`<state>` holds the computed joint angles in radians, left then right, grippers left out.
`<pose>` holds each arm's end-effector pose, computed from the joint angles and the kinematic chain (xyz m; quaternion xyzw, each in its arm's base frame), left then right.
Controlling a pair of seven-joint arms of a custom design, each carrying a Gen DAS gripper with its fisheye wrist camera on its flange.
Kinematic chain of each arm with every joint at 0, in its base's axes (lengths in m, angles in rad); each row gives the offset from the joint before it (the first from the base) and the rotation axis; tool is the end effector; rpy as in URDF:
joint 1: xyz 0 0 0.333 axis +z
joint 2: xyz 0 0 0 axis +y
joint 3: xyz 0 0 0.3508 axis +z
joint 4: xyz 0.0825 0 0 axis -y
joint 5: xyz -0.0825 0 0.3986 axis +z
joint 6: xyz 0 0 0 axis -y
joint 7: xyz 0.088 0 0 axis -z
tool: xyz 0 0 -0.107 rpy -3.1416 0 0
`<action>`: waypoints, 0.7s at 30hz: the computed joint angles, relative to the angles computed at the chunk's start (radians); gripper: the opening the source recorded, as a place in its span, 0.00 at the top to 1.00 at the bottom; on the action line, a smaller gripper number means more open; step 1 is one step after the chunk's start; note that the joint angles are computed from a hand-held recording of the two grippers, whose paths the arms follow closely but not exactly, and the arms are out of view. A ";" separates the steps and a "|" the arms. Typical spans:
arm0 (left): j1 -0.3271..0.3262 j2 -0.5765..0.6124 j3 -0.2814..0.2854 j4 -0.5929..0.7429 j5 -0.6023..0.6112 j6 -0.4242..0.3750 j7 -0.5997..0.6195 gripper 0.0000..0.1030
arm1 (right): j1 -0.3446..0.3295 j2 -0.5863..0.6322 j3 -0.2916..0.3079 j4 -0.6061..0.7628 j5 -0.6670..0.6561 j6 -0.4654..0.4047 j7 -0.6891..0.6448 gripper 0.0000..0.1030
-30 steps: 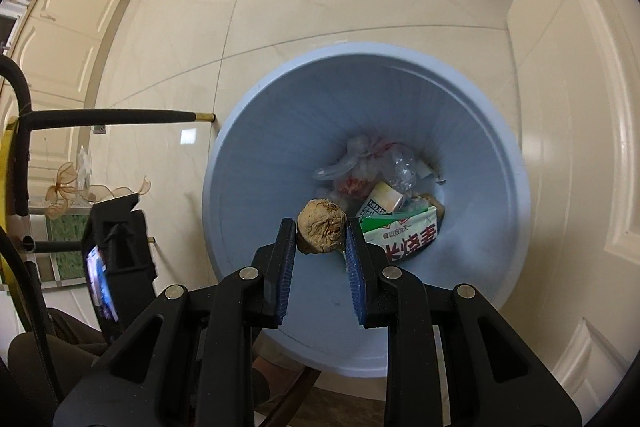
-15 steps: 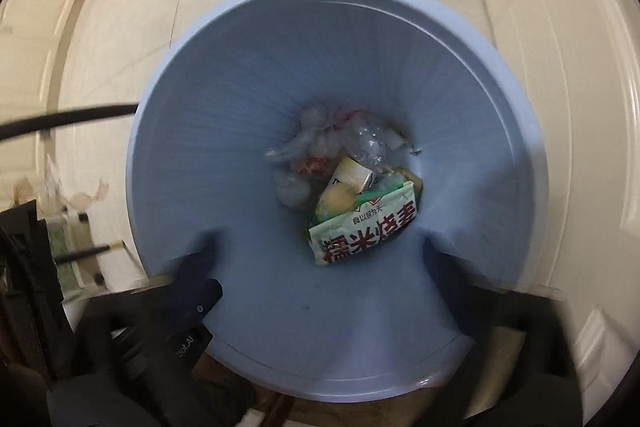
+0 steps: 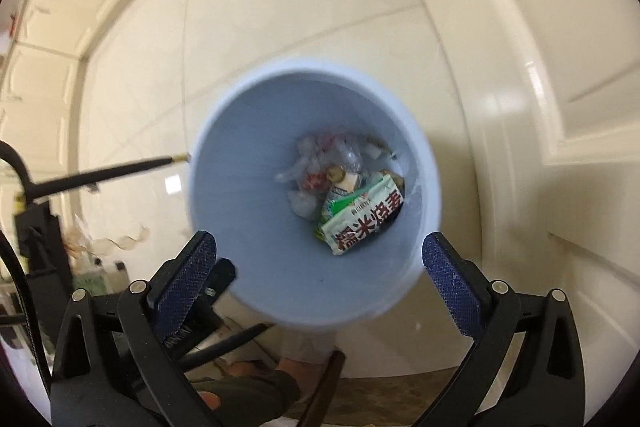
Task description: Collect trash
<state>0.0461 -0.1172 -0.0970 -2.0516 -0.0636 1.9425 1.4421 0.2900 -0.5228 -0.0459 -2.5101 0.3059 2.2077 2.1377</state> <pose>0.5308 -0.0331 0.5199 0.7418 -0.6702 0.0183 0.0160 0.3901 0.1060 0.5086 -0.5124 0.8399 0.0933 0.1526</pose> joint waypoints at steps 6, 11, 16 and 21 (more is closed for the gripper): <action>-0.007 -0.155 0.016 -0.074 -0.086 0.004 0.127 0.01 | -0.048 -0.161 0.045 0.066 -0.118 -0.107 0.142 0.00; -0.027 -0.288 0.029 -0.108 -0.162 0.005 0.283 0.01 | -0.064 -0.267 0.077 0.184 -0.220 -0.221 0.229 0.00; -0.045 -0.467 0.032 -0.126 -0.216 0.036 0.378 0.01 | -0.066 -0.312 0.101 0.332 -0.294 -0.281 0.274 0.00; -0.055 -0.662 0.086 -0.134 -0.258 0.054 0.471 0.01 | -0.072 -0.311 0.146 0.508 -0.365 -0.315 0.297 0.00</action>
<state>-0.0089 -0.7794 -0.0107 -2.1858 -0.3214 1.9970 1.9133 0.2178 -0.8334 0.0996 -2.0018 -0.0595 1.8925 2.4348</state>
